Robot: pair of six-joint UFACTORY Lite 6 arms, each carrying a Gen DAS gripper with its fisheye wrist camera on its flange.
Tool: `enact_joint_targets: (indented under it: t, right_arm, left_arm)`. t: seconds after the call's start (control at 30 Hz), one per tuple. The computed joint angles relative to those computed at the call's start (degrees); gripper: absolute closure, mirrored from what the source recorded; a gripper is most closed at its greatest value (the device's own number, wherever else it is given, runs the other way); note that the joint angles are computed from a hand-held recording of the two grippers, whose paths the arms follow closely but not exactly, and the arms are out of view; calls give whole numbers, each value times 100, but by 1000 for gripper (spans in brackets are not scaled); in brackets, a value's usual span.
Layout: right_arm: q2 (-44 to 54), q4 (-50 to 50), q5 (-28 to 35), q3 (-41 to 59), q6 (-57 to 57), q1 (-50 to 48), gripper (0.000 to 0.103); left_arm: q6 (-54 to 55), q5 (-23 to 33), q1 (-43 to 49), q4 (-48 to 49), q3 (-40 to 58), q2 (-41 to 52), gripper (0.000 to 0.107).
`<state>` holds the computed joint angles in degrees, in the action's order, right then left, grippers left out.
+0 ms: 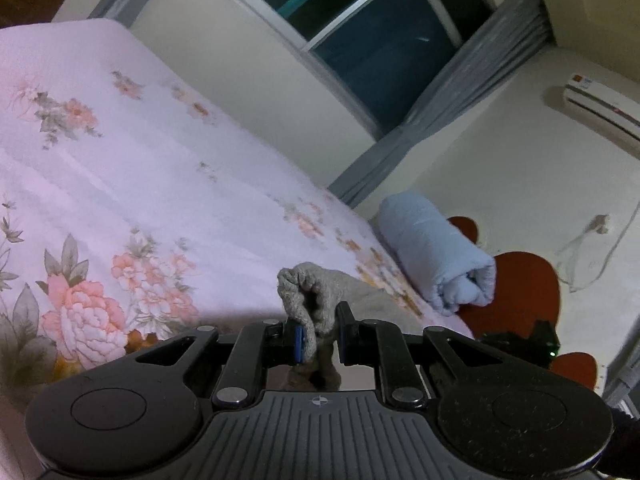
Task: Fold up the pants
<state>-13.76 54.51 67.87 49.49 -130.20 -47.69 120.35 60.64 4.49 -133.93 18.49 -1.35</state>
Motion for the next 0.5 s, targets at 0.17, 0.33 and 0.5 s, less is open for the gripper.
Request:
enact_joint_targets:
  t: [0.17,0.33,0.5]
  right_arm:
    - [-767,-502,1782,180,-495,-1779,103]
    - [-859,-544,1798,319,-225,-1619,89]
    - [-632,-111,-125,-235,508,466,60]
  left_arm:
    - [-197,236,354,703,-589,-786,91]
    - [-517,269,721,1208,-770,-1236,91]
    - [-351,127,190,789,-808,-1267,95]
